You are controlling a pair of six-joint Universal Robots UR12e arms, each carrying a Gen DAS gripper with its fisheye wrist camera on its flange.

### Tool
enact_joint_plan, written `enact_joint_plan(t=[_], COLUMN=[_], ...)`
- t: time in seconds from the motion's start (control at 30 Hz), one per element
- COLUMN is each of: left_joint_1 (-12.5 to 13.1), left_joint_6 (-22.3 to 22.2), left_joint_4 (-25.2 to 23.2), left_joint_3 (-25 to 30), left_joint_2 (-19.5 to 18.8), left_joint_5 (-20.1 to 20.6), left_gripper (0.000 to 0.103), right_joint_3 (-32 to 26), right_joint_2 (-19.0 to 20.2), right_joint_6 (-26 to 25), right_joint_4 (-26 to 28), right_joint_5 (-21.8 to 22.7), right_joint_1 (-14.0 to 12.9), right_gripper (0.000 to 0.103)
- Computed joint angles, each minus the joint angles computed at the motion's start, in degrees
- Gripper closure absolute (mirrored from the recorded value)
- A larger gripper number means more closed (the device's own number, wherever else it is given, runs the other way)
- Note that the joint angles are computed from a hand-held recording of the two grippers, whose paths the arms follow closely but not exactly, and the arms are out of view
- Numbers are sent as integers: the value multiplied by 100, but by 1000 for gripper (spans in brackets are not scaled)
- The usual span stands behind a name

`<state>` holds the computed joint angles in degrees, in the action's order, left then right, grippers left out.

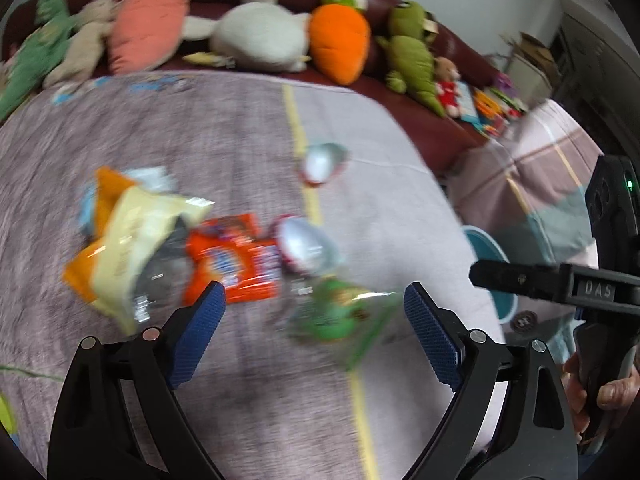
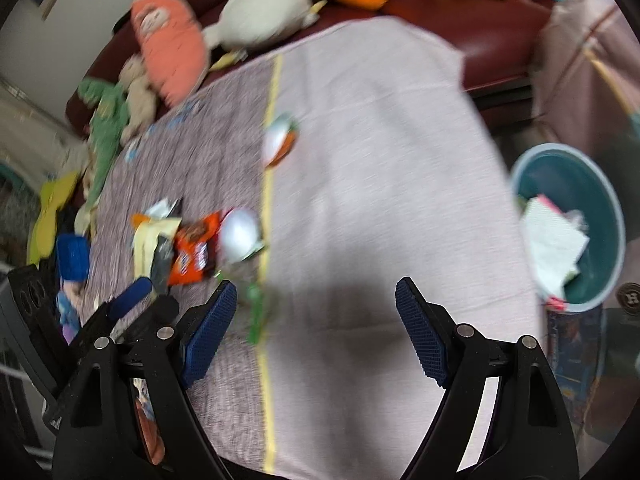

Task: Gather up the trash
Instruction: 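Move both tools back over the table toward the snack wrappers, then grasp the orange Ovaltine packet with the left tool while the right tool grasps the green-printed clear bag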

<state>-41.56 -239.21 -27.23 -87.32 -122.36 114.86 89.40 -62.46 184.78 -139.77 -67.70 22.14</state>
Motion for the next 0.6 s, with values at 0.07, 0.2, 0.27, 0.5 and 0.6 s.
enact_joint_plan(t=[0.07, 0.2, 0.27, 0.5, 0.6], left_joint_1=[31, 90, 112, 185, 200], left_joint_6=[-209, -639, -777, -1062, -1058], left_joint_4=[56, 125, 218, 446, 468], left_joint_3=[-255, -649, -812, -1100, -1107], left_joint_2=[126, 304, 367, 447, 437], left_joint_5=[-13, -82, -113, -275, -323], left_gripper=[12, 12, 12, 12, 12], right_joint_3=[-84, -216, -283, -459, -524], right_joint_2=[90, 257, 342, 549, 614], right_joint_6=[-94, -155, -162, -142, -152], right_joint_4=[165, 434, 592, 754, 763], right_joint_5=[81, 229, 352, 453, 464], right_joint_1=[89, 202, 229, 345, 386], right_gripper=[25, 25, 25, 25, 25])
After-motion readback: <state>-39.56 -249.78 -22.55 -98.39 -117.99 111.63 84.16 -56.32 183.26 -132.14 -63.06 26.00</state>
